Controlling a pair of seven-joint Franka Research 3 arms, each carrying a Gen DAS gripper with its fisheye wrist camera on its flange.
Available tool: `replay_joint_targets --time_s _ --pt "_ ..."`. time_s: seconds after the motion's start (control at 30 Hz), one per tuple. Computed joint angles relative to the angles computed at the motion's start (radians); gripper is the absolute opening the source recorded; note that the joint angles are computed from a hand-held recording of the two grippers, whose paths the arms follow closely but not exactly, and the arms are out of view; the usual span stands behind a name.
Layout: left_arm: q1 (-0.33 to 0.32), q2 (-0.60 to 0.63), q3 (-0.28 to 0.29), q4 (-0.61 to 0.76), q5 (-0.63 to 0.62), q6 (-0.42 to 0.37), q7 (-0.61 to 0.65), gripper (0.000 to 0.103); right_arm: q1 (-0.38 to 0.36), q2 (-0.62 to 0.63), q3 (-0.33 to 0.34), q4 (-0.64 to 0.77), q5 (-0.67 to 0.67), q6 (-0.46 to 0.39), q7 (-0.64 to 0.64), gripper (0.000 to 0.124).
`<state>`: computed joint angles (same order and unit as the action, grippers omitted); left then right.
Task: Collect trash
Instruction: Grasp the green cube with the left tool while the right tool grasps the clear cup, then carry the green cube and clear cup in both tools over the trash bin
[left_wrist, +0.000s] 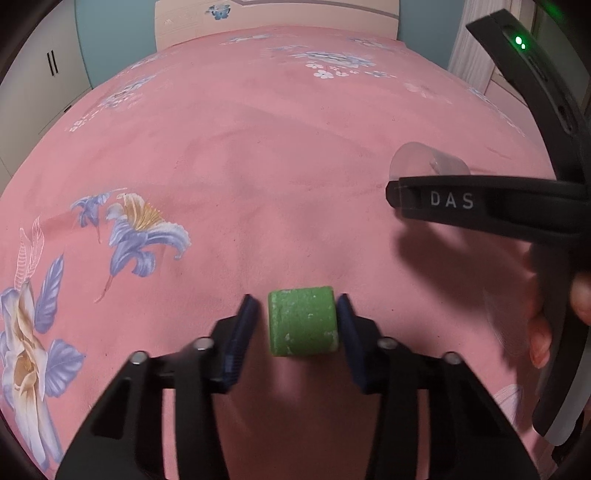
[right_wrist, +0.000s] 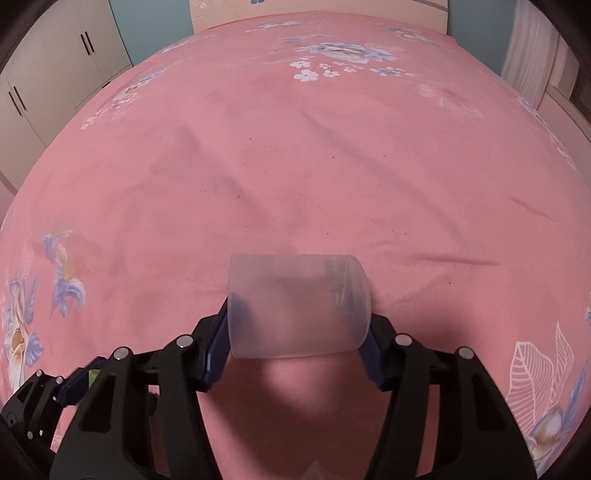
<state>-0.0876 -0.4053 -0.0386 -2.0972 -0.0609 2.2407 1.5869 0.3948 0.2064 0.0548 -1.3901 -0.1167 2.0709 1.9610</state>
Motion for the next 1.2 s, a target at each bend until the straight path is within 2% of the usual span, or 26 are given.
replay_joint_targets --time_s 0.03,0.27,0.53,0.97,1.2 --pt "-0.002 -0.002 0.004 0.0 -0.005 -0.002 0.009 0.033 0.002 -0.008 0.0 -0.007 -0.004 0.0 0.005 0.057" --pt "0.001 -0.041 0.013 -0.005 -0.005 -0.051 0.043 0.033 0.017 -0.077 0.017 -0.041 -0.047 -0.009 0.014 0.057" --pt "0.008 -0.165 0.025 0.01 0.03 -0.131 0.064 0.033 0.025 -0.192 0.06 -0.053 -0.076 -0.054 0.036 0.057" --pt "0.004 -0.363 0.047 0.164 0.113 -0.299 0.07 0.033 0.046 -0.357 0.181 0.103 -0.205 -0.248 0.064 0.057" --pt "-0.008 -0.418 0.053 0.272 0.153 -0.377 0.089 0.033 0.039 -0.423 0.266 0.19 -0.257 -0.349 0.063 0.057"
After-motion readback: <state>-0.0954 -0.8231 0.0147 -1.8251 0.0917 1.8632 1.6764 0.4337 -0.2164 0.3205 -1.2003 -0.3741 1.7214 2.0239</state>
